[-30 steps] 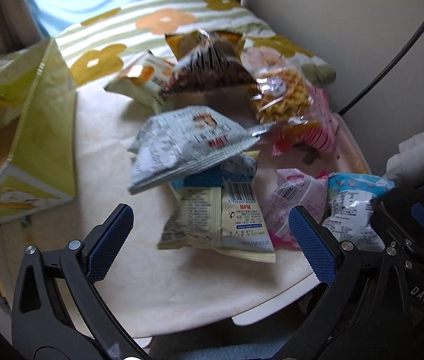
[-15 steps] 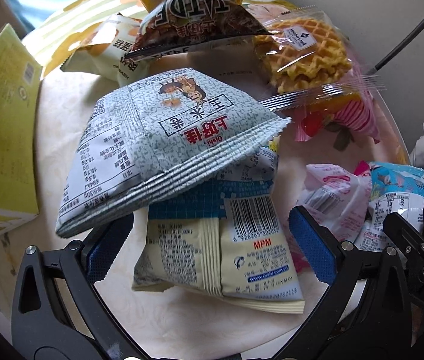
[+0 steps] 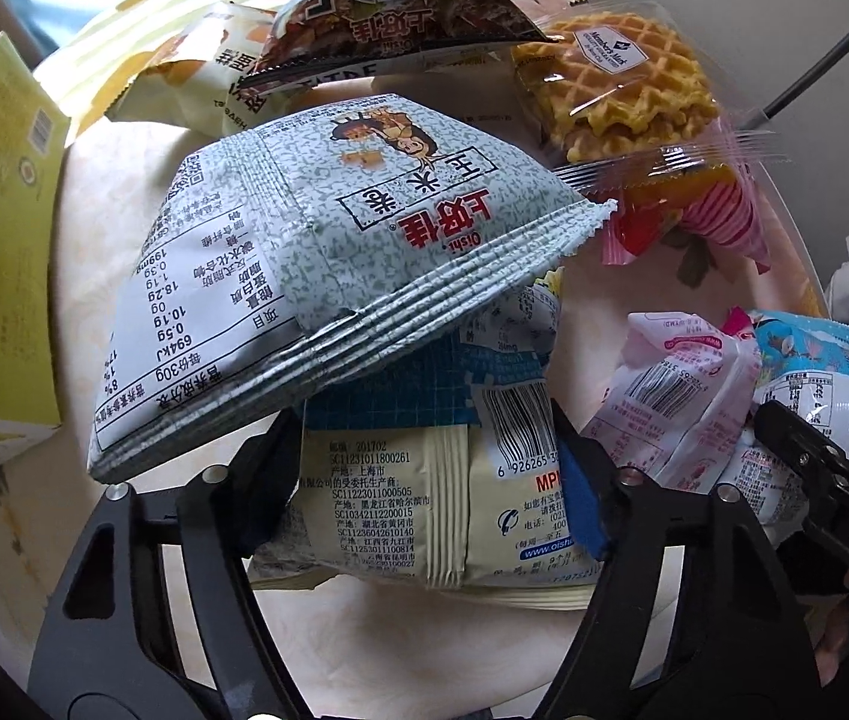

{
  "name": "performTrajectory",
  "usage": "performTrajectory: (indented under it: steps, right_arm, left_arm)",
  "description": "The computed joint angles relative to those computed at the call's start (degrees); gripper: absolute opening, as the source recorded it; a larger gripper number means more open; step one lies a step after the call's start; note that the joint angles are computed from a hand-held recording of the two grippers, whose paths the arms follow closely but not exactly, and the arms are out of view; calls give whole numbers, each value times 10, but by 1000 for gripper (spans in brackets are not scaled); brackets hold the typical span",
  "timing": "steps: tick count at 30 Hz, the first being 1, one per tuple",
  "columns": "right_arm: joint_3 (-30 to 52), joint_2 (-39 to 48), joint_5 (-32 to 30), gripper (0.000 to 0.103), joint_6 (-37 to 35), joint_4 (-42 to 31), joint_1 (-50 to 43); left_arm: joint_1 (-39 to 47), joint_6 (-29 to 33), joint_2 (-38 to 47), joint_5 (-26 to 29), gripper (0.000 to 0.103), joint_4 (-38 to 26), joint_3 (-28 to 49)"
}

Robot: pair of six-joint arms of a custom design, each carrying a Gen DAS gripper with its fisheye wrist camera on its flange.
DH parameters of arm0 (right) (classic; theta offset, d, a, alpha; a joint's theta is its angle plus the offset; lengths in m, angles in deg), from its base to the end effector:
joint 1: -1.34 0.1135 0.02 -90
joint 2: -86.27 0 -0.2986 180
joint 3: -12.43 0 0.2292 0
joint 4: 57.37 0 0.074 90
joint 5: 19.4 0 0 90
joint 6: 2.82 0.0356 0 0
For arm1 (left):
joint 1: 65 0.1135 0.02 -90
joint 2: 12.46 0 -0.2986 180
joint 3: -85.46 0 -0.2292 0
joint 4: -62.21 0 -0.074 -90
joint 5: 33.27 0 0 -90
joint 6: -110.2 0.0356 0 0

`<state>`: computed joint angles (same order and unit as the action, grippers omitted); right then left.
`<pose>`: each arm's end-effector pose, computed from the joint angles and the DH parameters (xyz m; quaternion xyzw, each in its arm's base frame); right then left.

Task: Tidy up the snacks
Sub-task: 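Carry both blue-white bags over the yellow box and open the left tool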

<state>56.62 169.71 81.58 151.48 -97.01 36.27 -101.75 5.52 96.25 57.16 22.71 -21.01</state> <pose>0.1550 0.1000 0.1582 0.2601 0.9560 0.0117 0.1350 0.2659 -0.1989 0.1586 0.1902 0.9726 -0.0612 0.1185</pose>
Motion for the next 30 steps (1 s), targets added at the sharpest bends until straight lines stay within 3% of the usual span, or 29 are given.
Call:
performTrajectory:
  steps: [6,9,13,22,30]
  right_arm:
    - [-1,-14,10,63,6,-10,15]
    - [2,-26,14,61,8,-22,21]
    - [10,-44,32,61,14,-46,36]
    - [84,-115,121,61,70,-193,133]
    - [156,-130,172,61,-3,-201,140]
  left_arm:
    - [-12,-15,-12,3,64,8,-14]
    - [-26,-27,-36,1,63,5,-29]
    - [-34,-35,-72,1,63,-3,-44]
    - [-27,-41,-182,11,63,-63,-38]
    - [-51,-73,-279,-36,63,-102,-5]
